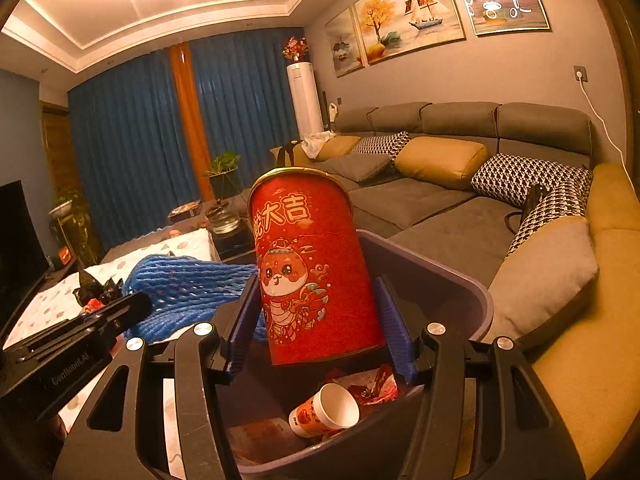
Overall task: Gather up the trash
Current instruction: 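Carry the blue net and red can over the grey bin, then open both tools to drop the net and can into the bin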
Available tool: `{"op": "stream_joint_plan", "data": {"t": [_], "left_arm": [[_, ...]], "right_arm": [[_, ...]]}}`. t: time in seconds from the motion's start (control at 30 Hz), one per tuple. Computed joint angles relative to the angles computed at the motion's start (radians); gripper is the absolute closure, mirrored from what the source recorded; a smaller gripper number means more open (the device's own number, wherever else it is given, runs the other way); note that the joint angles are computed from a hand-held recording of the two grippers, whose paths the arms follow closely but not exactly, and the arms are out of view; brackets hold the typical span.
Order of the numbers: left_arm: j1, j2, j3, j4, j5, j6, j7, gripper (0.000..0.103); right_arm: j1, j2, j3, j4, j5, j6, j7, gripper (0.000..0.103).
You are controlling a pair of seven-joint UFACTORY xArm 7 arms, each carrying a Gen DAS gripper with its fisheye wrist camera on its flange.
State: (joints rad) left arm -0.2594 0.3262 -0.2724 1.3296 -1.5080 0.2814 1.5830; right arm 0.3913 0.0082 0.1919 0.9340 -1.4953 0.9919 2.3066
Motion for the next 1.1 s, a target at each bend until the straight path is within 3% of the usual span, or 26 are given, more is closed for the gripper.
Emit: {"op": "stream_joint_plan", "data": {"t": [0.5,0.67,0.73,0.8,0.97,1.1], "left_arm": [[0.025,0.055,-0.027,0.040,0.102,0.040,-0.063,0.092],[0.041,0.065,-0.038,0.043,0.133,0.085,-0.073,0.088],[0.047,0.067,-0.041,0.042,0.140,0.102,-0.069,0.078],[0.051,0.066,-0.047,0.037,0.117,0.089,-0.040,0.053],[0.063,0.041,-0.042,0.016,0.021,0.075,0.036,0.029],[0.058,-0.001,-0.009,-0.016,-0.073,0.074,0.093,0.020]], "right_arm": [[-0.009,0.022,-0.014,0.022,0.004,-0.006,-0.012,0.045],[0.000,0.017,-0.009,0.015,0.005,0.045,0.009,0.032],[0.004,0.003,-0.005,0.003,0.010,0.065,0.022,0.032],[0.009,-0.011,0.003,-0.008,0.020,0.096,0.030,0.030],[0.031,-0.039,0.035,-0.032,0.046,0.199,0.036,0.021],[0.051,-0.041,0.055,-0.035,0.054,0.248,0.030,0.017]]}}
